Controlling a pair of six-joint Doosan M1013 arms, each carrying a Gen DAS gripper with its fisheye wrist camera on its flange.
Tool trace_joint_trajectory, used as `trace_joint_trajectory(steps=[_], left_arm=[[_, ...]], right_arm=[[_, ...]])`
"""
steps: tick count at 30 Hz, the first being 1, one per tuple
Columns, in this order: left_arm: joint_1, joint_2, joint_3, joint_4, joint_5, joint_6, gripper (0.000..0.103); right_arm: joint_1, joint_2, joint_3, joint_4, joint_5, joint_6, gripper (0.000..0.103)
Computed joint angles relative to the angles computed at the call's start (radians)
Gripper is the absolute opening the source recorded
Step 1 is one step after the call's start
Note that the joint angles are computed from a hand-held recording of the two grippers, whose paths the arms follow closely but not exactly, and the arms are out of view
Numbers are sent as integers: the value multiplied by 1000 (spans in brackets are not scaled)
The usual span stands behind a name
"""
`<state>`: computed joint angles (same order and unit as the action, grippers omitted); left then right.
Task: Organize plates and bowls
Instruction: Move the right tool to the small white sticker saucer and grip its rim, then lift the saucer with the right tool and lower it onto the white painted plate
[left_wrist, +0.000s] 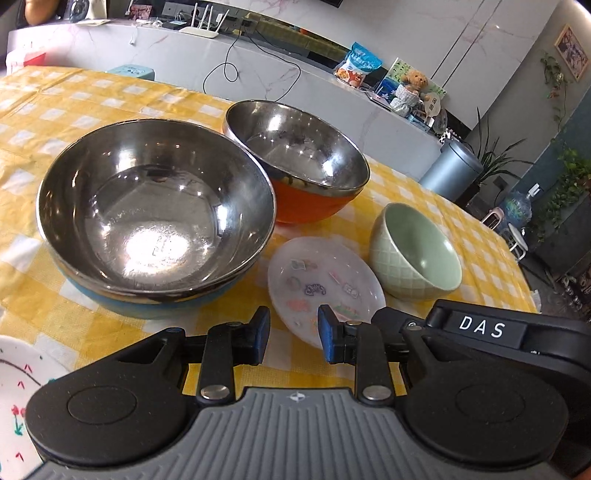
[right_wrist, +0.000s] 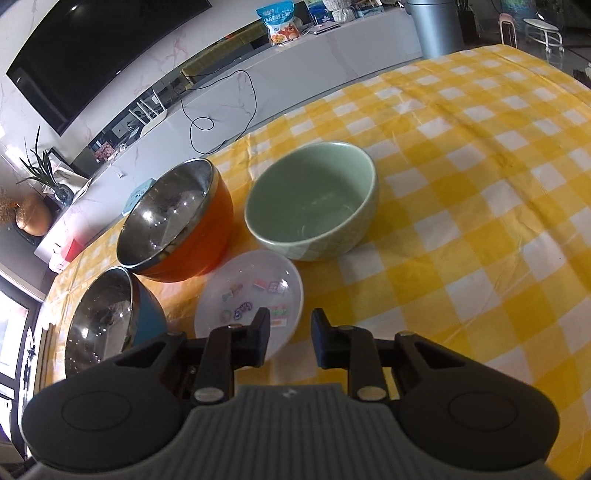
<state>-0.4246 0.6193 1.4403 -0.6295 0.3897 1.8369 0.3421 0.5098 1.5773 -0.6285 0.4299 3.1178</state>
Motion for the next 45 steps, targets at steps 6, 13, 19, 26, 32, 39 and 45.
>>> trace_joint_trajectory(steps=[6, 13, 19, 26, 32, 39, 45], left_arm=[[-7, 11, -8, 49, -13, -41, 26], [-9, 10, -11, 93, -13, -78, 14], [-15, -3, -1, 163, -27, -132, 12], [-11, -38, 36, 176, -29, -182, 11], [-4, -81, 84, 162, -15, -166, 10], [12, -134, 143, 165, -17, -160, 10], [33, -183, 192, 132, -23, -114, 10]], right_arm=[[-7, 12, -9, 33, -10, -19, 16], [-3, 28, -30, 47, 24, -43, 5], [-1, 20, -29, 75, 31, -56, 4], [13, 0, -23, 99, 57, -100, 4], [29, -32, 14, 158, 46, -130, 4], [54, -65, 53, 203, 3, -139, 4], [96, -83, 70, 112, -18, -50, 4]])
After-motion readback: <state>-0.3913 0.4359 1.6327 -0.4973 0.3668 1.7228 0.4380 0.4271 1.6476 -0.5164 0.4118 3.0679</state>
